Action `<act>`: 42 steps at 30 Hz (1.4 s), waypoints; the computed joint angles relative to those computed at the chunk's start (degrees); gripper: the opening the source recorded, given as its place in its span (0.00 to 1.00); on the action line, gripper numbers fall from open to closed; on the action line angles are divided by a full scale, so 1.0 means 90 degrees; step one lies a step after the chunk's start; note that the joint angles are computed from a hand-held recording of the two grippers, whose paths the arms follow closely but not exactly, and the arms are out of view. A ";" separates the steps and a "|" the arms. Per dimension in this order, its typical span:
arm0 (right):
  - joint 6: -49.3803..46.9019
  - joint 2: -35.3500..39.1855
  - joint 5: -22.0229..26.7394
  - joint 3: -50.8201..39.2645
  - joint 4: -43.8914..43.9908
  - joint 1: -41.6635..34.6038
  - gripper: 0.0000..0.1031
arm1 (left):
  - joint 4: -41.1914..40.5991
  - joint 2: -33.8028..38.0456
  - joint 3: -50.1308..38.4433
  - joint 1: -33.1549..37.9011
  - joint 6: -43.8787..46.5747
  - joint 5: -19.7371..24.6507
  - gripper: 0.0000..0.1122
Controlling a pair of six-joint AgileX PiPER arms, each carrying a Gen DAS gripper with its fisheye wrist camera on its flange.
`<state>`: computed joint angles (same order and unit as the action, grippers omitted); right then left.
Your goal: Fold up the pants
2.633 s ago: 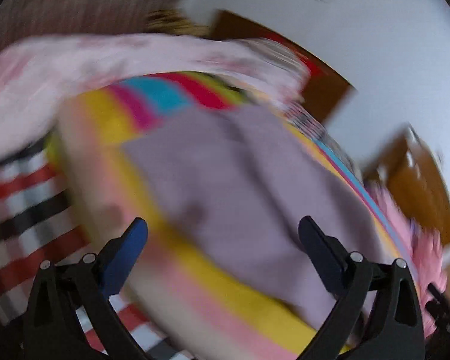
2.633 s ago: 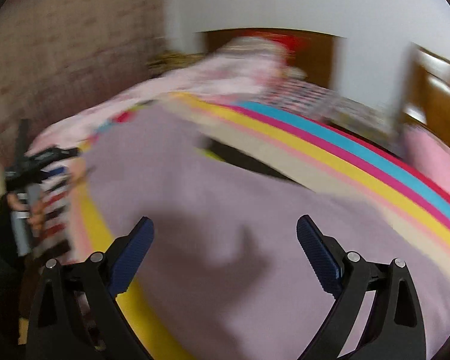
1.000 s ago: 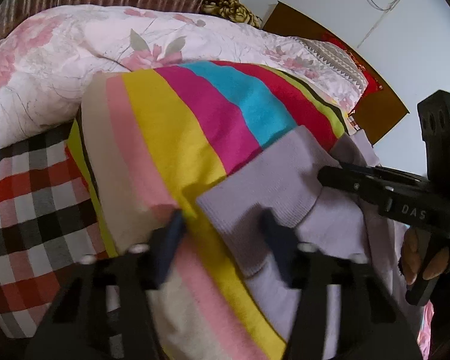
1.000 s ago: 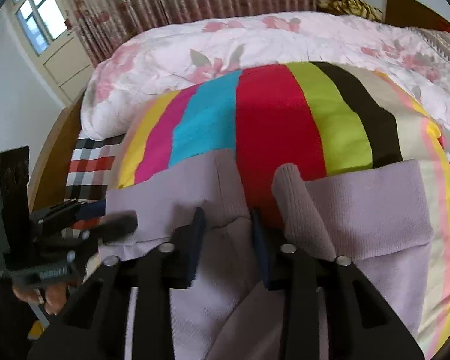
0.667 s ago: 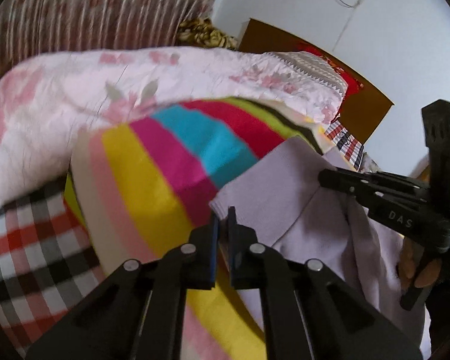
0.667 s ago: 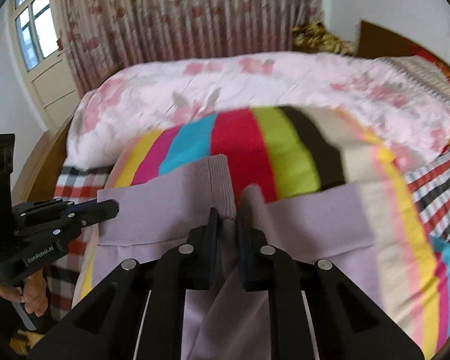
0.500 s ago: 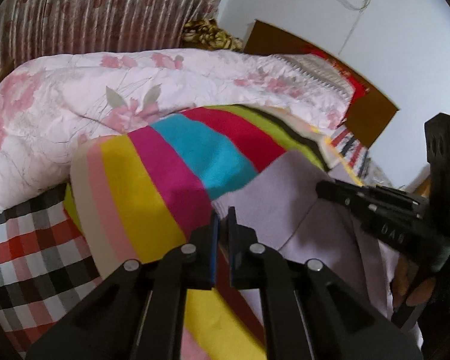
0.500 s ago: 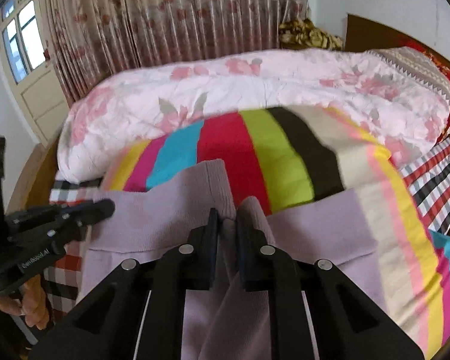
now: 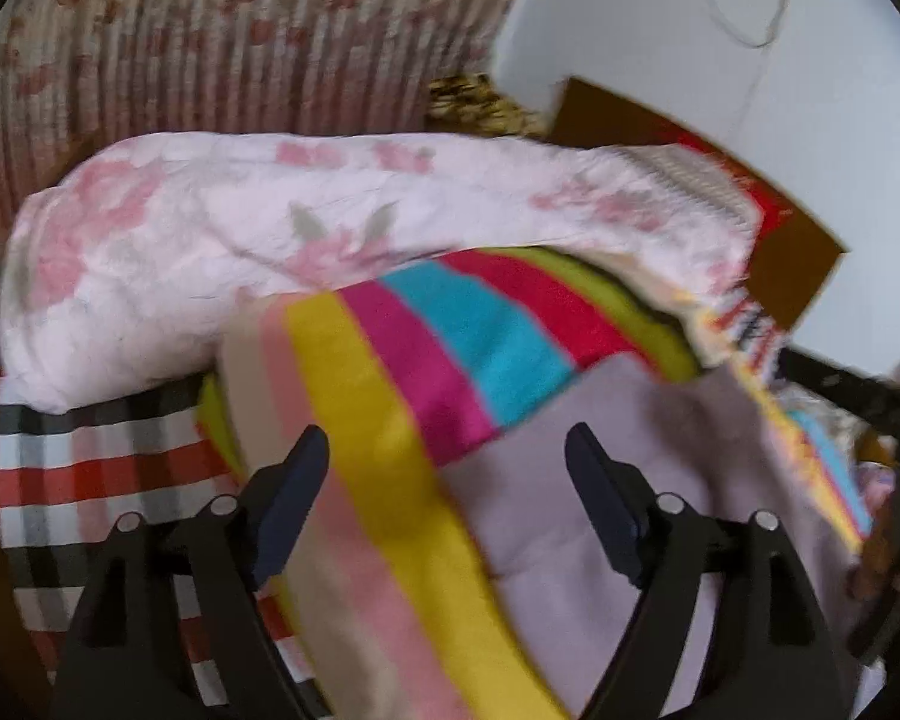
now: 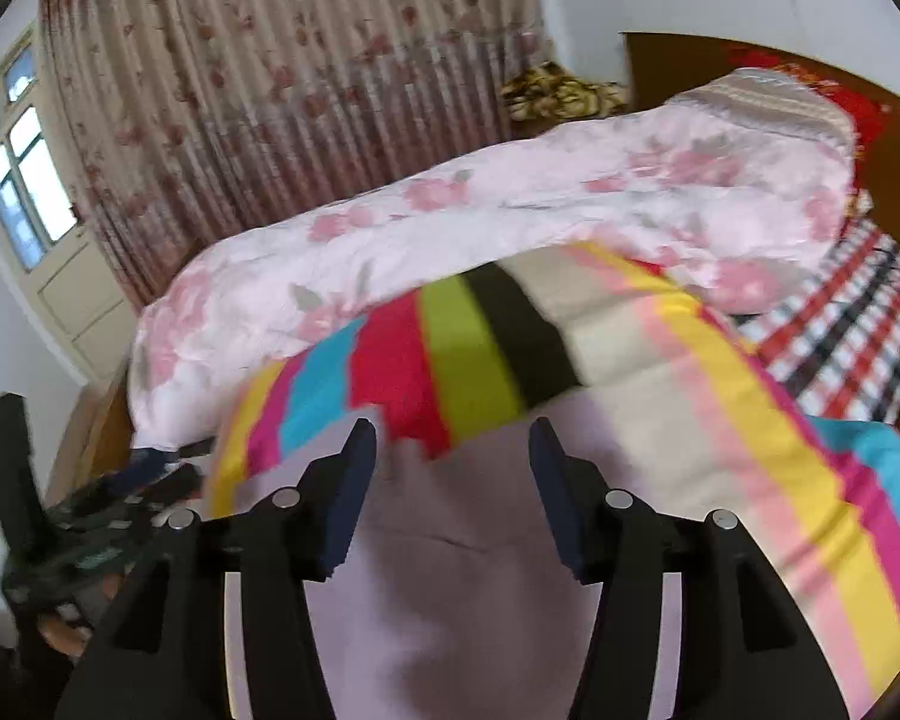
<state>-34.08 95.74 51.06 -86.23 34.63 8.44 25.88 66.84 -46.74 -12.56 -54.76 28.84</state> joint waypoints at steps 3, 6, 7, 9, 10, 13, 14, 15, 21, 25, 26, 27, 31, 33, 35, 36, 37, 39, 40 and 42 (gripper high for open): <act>-0.0132 -0.0090 0.0098 0.0367 -0.0342 0.0141 0.51 | -0.1028 0.0058 -0.0091 -0.0094 0.0974 -0.0316 0.73; -0.0064 -0.0223 -0.0250 0.0874 -0.0822 0.0576 0.51 | -0.0792 0.0355 -0.0217 -0.0487 0.0634 -0.0205 0.73; -0.0034 -0.0228 -0.0332 0.0970 -0.0884 0.0664 0.51 | -0.0916 0.0431 -0.0196 -0.0548 0.0693 -0.0238 0.73; 0.0169 -0.0210 -0.0528 0.1084 -0.1079 0.0832 0.51 | -0.1160 0.0573 -0.0150 -0.0613 0.0864 -0.0358 0.73; 0.0219 -0.0194 -0.0552 0.1091 -0.1078 0.0853 0.51 | -0.1207 0.0679 -0.0179 -0.0670 0.0933 -0.0325 0.73; 0.0253 -0.0190 -0.0535 0.1033 -0.0838 0.0814 0.51 | -0.1039 0.0891 -0.0222 -0.0755 0.0783 -0.0286 0.73; 0.0333 -0.0149 -0.0516 0.0951 -0.0835 0.0854 0.51 | -0.0940 0.0854 -0.0152 -0.0805 0.0626 -0.0299 0.73; 0.0468 -0.0124 -0.0522 0.0880 -0.0970 0.0938 0.51 | -0.0883 0.0830 -0.0115 -0.0836 0.0516 -0.0301 0.73; 0.1450 -0.0185 -0.0974 0.0937 -0.2248 0.1455 0.21 | -0.1098 0.1012 -0.0254 -0.0748 0.0758 -0.0281 0.74; -0.0096 -0.0985 -0.0962 0.1482 0.0048 0.0215 0.18 | -0.1510 0.1008 -0.0282 -0.0523 0.1317 -0.0433 0.75; -0.0431 -0.1102 -0.0721 0.1474 0.0685 -0.0201 0.18 | -0.1665 0.1063 -0.0343 -0.0507 0.1512 -0.0453 0.75; -0.0816 -0.1139 -0.0527 0.1481 0.1269 -0.0550 0.18 | -0.1819 0.1148 -0.0430 -0.0489 0.1731 -0.0456 0.75; -0.1467 -0.1123 0.0725 0.1177 0.2957 -0.1746 0.18 | -0.1625 0.1931 -0.1019 -0.0669 0.1875 -0.0164 0.89; -0.1482 -0.1173 0.0998 0.1080 0.3137 -0.1821 0.18 | -0.1429 0.2110 -0.1210 -0.0753 0.1968 0.0011 0.90; -0.1376 -0.1306 0.0916 0.1048 0.2981 -0.1530 0.18 | -0.2251 0.1781 -0.1017 -0.0475 0.2705 -0.0239 0.88; -0.1324 -0.1345 0.0841 0.1057 0.2925 -0.1326 0.18 | -0.2888 0.1355 -0.0687 -0.0192 0.3017 -0.0573 0.88; -0.1280 -0.1384 0.0755 0.1101 0.2865 -0.1115 0.18 | -0.3525 0.0788 -0.0307 0.0186 0.3162 -0.0762 0.88; -0.1135 -0.1480 0.0395 0.1270 0.2503 -0.0468 0.19 | -0.4798 0.0088 0.0146 0.0898 0.4008 -0.0698 0.89; -0.0973 -0.1490 0.0135 0.1343 0.2147 -0.0035 0.19 | -0.5434 -0.0341 0.0486 0.1453 0.4441 -0.0592 0.89; -0.0545 -0.1242 0.0010 0.1392 0.1548 0.0780 0.28 | -0.6489 -0.0706 0.0795 0.2288 0.5484 -0.0177 0.89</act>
